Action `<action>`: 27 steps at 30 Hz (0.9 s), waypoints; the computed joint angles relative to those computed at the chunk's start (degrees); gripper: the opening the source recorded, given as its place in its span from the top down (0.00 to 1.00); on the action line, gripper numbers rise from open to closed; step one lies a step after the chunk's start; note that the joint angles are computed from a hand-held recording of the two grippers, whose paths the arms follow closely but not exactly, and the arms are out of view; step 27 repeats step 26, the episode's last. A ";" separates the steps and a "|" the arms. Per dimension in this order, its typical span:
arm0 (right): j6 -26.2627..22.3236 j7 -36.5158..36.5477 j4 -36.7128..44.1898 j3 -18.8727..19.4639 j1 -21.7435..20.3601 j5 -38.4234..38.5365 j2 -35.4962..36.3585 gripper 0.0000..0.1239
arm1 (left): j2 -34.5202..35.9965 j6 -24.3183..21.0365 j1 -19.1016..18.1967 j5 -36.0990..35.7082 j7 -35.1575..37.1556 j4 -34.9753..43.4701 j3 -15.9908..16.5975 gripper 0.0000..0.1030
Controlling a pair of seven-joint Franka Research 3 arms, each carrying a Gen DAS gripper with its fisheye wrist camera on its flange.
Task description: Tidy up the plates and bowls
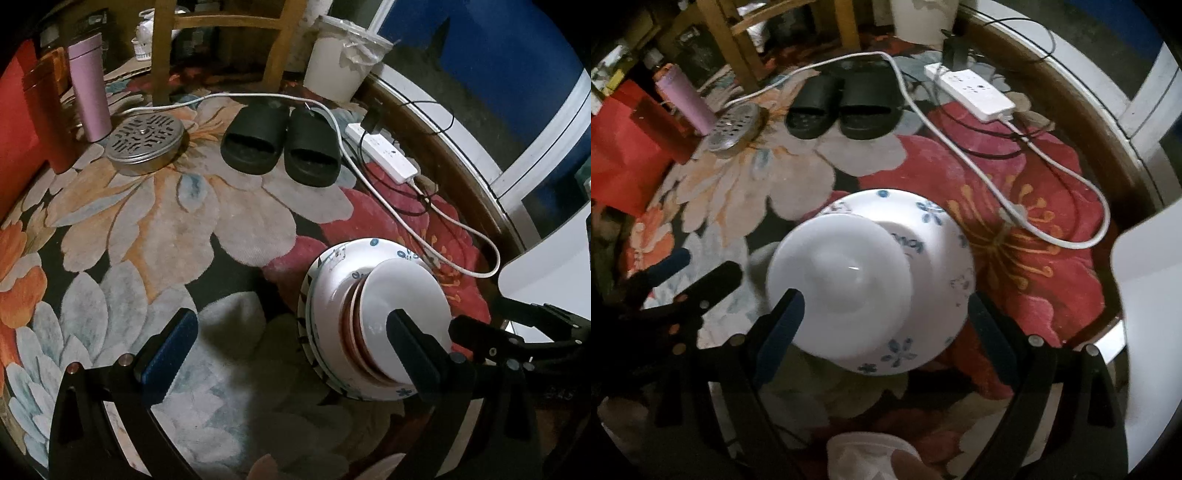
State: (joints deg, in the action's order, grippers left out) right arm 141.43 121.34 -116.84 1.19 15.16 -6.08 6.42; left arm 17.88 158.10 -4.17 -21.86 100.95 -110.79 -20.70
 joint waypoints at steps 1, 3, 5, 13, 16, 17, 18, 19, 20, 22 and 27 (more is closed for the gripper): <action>0.35 -0.60 -0.03 0.14 -0.06 0.77 0.01 0.27 | -0.29 -0.66 -0.82 1.70 -1.97 -0.05 1.12 0.01; -0.30 0.33 0.48 0.12 0.35 -0.31 0.16 0.26 | -0.77 -0.94 -3.00 6.73 -7.76 -0.35 3.83 0.01; -0.56 0.58 0.82 0.19 0.60 -0.95 0.27 0.26 | -0.82 -1.56 -0.17 2.69 -3.89 -0.56 1.14 0.01; 0.58 -3.30 1.53 0.96 1.36 1.56 0.96 0.27 | -2.61 -1.86 0.36 2.78 -4.43 -2.82 1.91 0.01; 0.48 -4.00 2.00 1.08 1.77 2.03 1.37 0.27 | -3.17 -1.73 0.50 1.97 -3.49 -3.62 2.28 0.01; 0.30 -4.09 2.25 1.10 1.92 2.21 1.56 0.27 | -3.52 -1.43 0.67 1.55 -2.99 -4.11 2.35 0.01; 0.20 -3.97 2.41 1.08 2.10 2.09 1.67 0.27 | -3.88 -1.12 0.64 1.55 -2.95 -4.60 2.62 0.01; 0.17 -3.87 2.53 1.05 2.27 1.92 1.76 0.27 | -4.17 -0.77 0.75 1.27 -2.59 -5.04 2.73 0.01; 0.09 -3.78 2.64 1.03 2.43 1.74 1.82 0.27 | -4.57 -0.28 1.00 0.71 -1.93 -5.63 2.74 0.01; -0.32 -3.34 3.13 1.03 2.87 1.07 2.16 0.27 | -5.20 0.47 1.03 0.55 -1.80 -6.56 3.21 0.01; -2.01 -1.86 5.13 1.17 4.01 0.05 3.73 0.27 | -6.54 1.69 1.29 0.31 -1.66 -8.65 4.17 0.01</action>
